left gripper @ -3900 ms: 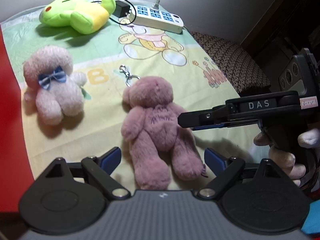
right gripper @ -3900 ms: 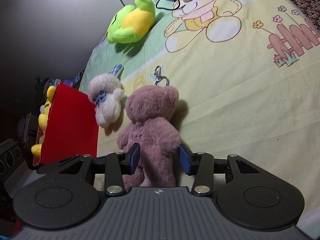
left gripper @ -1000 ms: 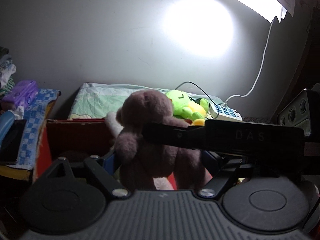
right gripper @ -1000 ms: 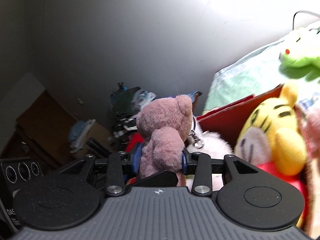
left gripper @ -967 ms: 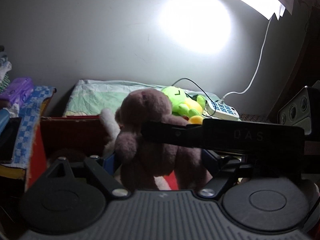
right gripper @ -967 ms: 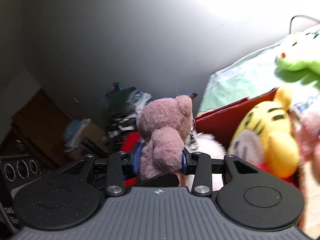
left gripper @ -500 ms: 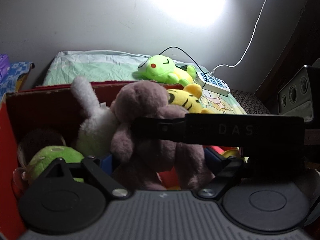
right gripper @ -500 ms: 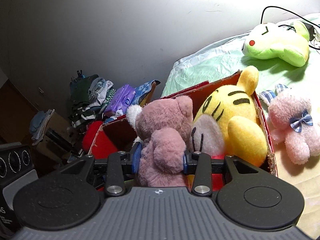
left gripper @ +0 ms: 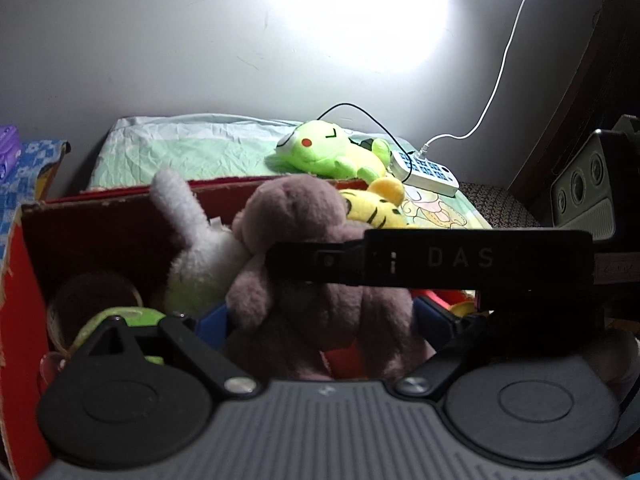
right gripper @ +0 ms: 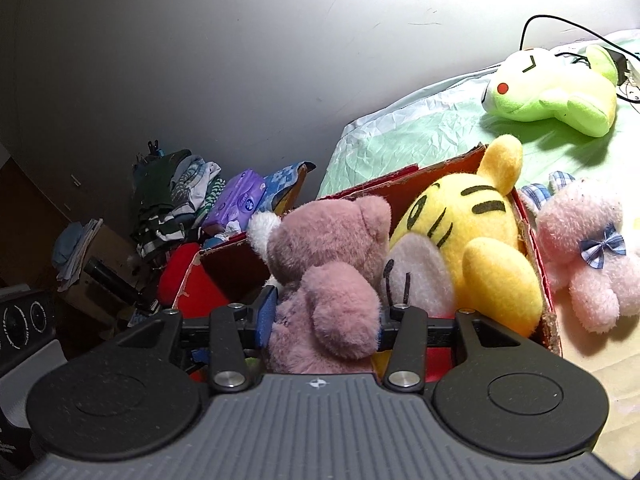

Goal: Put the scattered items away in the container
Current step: 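Lower the teddy bear into the red box and open the right tool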

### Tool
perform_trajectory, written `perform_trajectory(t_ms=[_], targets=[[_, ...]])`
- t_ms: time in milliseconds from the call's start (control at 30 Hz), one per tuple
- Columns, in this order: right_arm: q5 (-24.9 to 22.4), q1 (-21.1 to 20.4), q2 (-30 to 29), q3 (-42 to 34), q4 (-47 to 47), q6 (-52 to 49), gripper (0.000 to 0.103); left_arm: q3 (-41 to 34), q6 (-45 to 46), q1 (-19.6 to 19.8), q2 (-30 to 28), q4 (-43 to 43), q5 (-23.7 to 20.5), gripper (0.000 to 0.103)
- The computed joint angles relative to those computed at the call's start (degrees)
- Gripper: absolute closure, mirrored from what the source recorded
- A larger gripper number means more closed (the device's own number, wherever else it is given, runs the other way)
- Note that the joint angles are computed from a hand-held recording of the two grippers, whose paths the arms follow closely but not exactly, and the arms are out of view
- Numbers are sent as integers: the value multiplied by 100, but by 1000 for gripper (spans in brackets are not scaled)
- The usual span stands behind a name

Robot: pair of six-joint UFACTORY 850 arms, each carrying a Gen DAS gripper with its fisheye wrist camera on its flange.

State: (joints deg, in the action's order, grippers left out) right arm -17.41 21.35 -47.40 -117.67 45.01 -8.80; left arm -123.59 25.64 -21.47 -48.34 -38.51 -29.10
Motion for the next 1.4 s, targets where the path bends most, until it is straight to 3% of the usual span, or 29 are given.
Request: perform_trajectory(t_ms=[200, 333, 400, 600, 900, 1200, 1400], targets=[[507, 0, 345, 550, 1348, -1137, 50, 241, 173, -16, 200, -120, 278, 8], [922, 57, 538, 813, 1588, -1585, 54, 364, 323, -37, 278, -278, 297, 12], [912, 47, 567, 872, 1839, -1793, 58, 473, 523, -56, 340, -452, 340, 12], [917, 74, 599, 945, 805, -726, 60, 275, 341, -93, 175, -450, 36, 13], [924, 184, 621, 1026, -2013, 1908, 60, 525, -14, -243, 294, 105, 432, 13], [926, 188, 670, 1131, -1822, 1610, 60, 734, -214, -283, 391, 214, 659, 13], [742, 123, 587, 1006, -776, 522, 60, 735, -618, -308, 378, 596, 751, 11]])
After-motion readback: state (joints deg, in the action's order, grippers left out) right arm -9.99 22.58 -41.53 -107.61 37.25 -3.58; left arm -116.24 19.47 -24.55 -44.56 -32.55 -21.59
